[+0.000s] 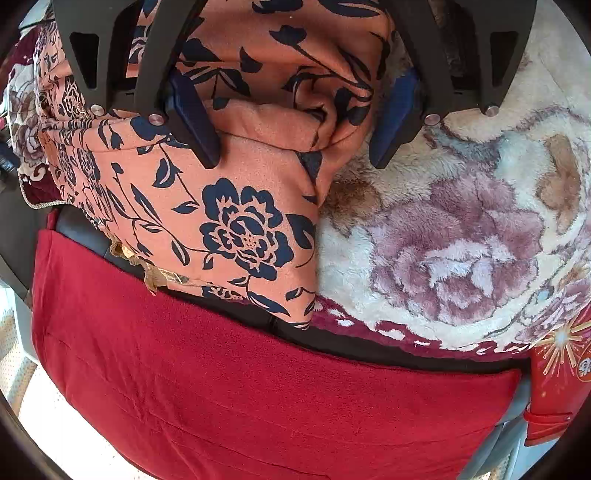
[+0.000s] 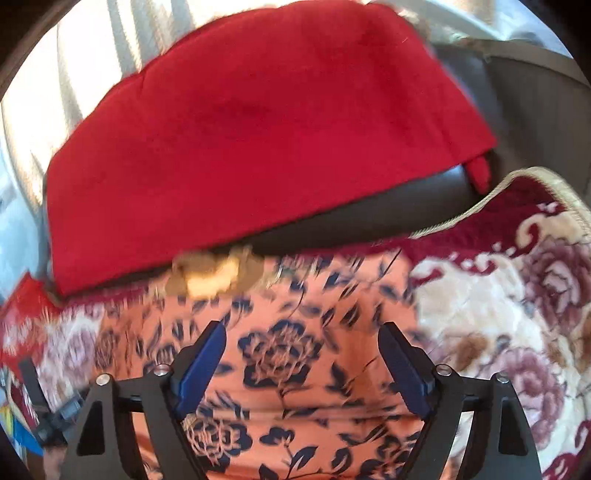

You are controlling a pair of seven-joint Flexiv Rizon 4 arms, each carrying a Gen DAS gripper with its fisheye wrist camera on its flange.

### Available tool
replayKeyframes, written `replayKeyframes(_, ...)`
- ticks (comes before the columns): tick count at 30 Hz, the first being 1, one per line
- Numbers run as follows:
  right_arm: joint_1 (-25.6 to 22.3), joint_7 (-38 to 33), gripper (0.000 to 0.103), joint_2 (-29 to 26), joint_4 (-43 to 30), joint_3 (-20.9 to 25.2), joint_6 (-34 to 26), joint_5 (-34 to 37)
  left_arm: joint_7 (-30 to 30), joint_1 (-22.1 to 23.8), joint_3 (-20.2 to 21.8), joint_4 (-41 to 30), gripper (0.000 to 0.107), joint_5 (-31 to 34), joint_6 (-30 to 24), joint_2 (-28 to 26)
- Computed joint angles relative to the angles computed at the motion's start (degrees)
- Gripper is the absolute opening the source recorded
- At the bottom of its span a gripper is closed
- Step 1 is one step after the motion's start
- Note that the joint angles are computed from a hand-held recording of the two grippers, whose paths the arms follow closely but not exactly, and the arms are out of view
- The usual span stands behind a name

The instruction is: Fold small clothes

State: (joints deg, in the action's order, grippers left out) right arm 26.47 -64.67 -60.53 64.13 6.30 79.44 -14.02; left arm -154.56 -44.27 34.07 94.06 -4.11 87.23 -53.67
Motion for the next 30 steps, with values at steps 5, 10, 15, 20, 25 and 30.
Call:
replayKeyframes(5, -0.8, -0.6, 0.084, -2.7, -4.8, 3.0, -12.2, 3.1, 0.0, 0.0, 0.0, -0.1, 0.083, 0.4, -0.2, 0.1)
replayKeyframes(10, 2.0, 0.2, 0.085, 1.2, 0.7, -1.3, -3.2, 1.5, -0.1, 0.0, 0.1, -0.5, 0.084, 0.8, -1.3, 0.1)
replayKeyframes(15, -1.5, -1.2, 0.086, -4.2, -6.9, 5.4, -13.4, 0.4, -0.6, 0.4, -0.3, -0.6, 0.084, 1.7, -1.0, 0.2)
replayKeyframes(20, -1.3, -1.6, 0.085, -0.2, -0.3, 3.9, -5.9, 6.8, -0.9, 0.3, -0.1, -0.9, 0.084, 2.3, -1.7, 0.3)
replayKeyframes(25, -3.2, -3.9, 0.086, -2.7, -3.1, 5.0, -10.9, 5.3, -1.9, 0.6, -0.2, -1.5, 0.085, 3.6, -2.1, 0.2)
replayKeyframes(30, -6.2, -4.5, 0.086, 0.3, 2.3, 7.6, -1.6, 11.4, -2.2, 0.4, 0.1, -1.5, 0.086, 3.7, -2.4, 0.0)
